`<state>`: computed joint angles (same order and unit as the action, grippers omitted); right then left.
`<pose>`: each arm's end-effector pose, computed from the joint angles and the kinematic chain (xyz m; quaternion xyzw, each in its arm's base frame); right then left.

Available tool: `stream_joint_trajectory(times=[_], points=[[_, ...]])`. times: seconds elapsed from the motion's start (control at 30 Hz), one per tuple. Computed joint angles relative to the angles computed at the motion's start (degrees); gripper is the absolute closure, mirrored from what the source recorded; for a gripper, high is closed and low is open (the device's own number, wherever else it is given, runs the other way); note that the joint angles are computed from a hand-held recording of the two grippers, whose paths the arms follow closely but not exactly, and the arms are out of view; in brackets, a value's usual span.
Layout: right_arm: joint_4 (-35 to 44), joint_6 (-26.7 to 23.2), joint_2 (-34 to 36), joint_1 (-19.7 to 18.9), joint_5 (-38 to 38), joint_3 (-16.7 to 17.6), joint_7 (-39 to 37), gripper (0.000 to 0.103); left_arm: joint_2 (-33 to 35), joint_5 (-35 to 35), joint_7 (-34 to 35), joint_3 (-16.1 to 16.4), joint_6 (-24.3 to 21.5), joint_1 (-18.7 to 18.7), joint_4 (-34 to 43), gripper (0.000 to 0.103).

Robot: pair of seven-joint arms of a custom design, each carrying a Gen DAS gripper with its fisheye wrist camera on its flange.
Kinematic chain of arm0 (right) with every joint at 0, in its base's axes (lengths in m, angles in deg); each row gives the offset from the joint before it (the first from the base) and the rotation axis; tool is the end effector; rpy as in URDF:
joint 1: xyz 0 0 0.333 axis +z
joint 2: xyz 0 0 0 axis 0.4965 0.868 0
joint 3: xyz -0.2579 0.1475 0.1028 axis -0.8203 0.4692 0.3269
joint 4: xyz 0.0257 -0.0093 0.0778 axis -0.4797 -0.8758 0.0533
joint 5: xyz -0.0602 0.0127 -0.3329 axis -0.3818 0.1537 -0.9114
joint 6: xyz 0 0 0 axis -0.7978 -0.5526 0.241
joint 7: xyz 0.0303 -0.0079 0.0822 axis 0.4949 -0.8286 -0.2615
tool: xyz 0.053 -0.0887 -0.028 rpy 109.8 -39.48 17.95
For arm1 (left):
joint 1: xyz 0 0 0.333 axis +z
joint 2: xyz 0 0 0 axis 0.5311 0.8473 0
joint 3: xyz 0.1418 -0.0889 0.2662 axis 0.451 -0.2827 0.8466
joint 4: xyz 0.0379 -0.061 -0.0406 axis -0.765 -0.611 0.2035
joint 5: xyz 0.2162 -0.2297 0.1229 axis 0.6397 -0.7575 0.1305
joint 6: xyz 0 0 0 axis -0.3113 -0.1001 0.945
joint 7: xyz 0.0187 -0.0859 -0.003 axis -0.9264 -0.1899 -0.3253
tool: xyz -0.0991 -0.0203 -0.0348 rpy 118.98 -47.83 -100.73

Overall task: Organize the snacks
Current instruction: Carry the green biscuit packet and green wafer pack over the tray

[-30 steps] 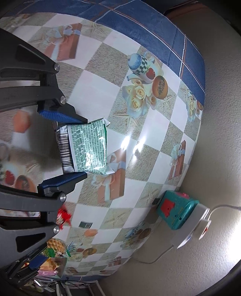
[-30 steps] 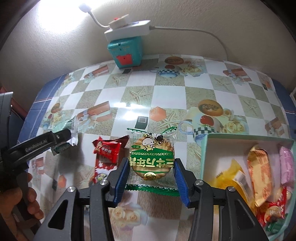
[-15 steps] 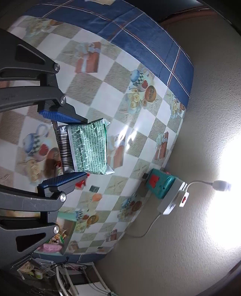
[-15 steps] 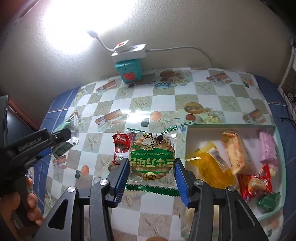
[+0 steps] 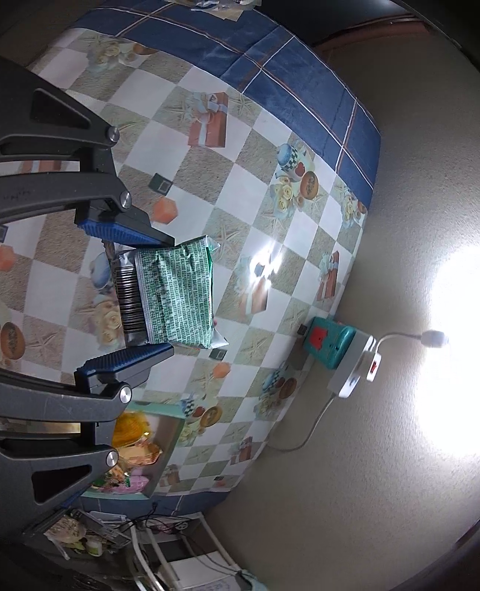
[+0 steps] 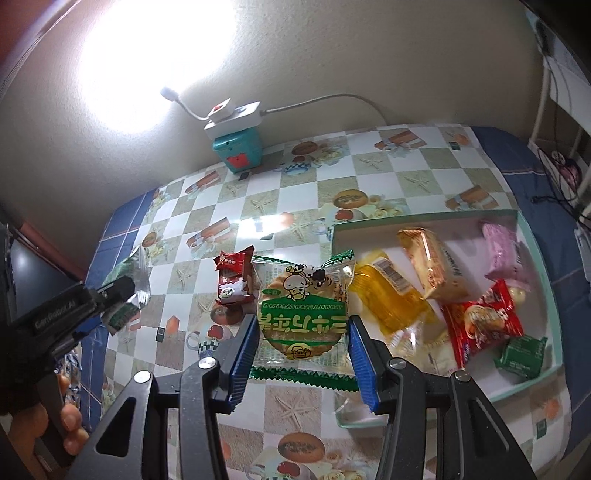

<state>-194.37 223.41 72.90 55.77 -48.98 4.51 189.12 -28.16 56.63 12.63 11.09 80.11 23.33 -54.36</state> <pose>0.4640 0.3059 0.5455 -0.5593 0.7843 -0.1274 0.2362 0.5364 -0.1931 0.5554 -0.7181 0.6444 -0.2531 0.0704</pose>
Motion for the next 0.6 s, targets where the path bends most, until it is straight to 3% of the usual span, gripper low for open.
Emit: stream_joint_trajectory(times=[0.23, 0.6], points=[[-4.56, 0.02, -4.83, -1.95, -1.74, 0.24, 3.60, 0.052, -1.02, 0.05, 0.82, -1.08, 0.98, -1.72, 0.50, 0.051], [-14.17, -1.25, -13.49, -9.33, -1.21, 1.45, 10.16, 0.052, 3.16, 0.13, 1.29, -3.62, -0.17, -5.52, 5.71, 0.051]])
